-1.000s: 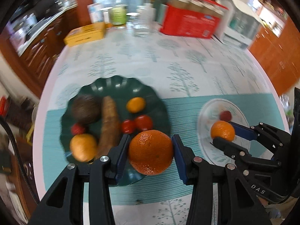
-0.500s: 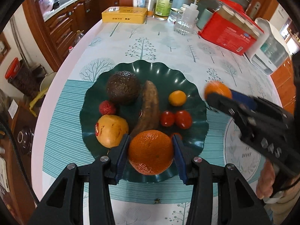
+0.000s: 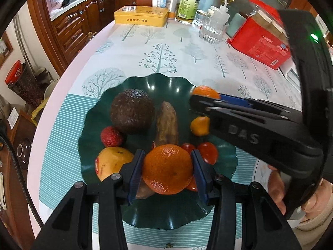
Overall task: Organize fruits
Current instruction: 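Lower both oranges onto the green plate and open both tools, then withdraw both tools and move the right tool to the red fruit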
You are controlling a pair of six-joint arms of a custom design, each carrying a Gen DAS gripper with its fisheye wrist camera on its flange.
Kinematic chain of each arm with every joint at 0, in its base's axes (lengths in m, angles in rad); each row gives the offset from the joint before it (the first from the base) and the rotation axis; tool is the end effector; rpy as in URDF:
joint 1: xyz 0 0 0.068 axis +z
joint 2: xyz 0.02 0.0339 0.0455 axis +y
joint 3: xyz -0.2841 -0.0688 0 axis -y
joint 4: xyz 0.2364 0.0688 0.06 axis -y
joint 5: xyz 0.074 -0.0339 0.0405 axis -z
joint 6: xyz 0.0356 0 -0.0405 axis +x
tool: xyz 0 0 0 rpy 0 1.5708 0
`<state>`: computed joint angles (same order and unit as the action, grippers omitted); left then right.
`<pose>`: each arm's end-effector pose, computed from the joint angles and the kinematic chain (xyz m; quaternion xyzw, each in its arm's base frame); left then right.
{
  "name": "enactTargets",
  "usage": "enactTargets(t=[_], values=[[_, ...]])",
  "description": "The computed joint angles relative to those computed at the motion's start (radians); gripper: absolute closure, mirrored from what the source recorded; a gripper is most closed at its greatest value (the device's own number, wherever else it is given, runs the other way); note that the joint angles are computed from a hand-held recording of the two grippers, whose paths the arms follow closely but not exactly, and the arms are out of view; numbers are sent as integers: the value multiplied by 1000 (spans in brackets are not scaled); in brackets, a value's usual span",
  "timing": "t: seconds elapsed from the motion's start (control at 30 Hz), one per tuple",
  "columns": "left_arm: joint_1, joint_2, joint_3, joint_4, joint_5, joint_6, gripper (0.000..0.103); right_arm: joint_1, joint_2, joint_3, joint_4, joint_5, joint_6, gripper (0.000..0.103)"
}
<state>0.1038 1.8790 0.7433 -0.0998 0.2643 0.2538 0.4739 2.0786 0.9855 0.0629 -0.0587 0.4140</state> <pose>0.2953 0.0214 0.0928 0.0952 0.9730 -0.0984 0.1859 0.3340 0.1737 0.0855 -0.0367 0.9626 0.1402 0.2289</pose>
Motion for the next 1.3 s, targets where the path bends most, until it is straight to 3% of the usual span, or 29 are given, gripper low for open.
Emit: enactTargets(t=[0.5,0.63,0.73,0.83,1.3], values=[[-46,11,-43,15,-30,15,58,28,30,24,-52,21,-70,62],[-62,9,-58,26,-56,20,57,57,10,2,-48,60,-101,56],[-64,-11,-78,37,-64,23,43,65,-8,-27,-31,64,-104,53],[-63,-23,-87,44,-75,26,38,74,-29,-56,-12,78,-104,51],[-70,-132,-145,31,-85,20,33,103,-161,-203,45,123,-55,50]])
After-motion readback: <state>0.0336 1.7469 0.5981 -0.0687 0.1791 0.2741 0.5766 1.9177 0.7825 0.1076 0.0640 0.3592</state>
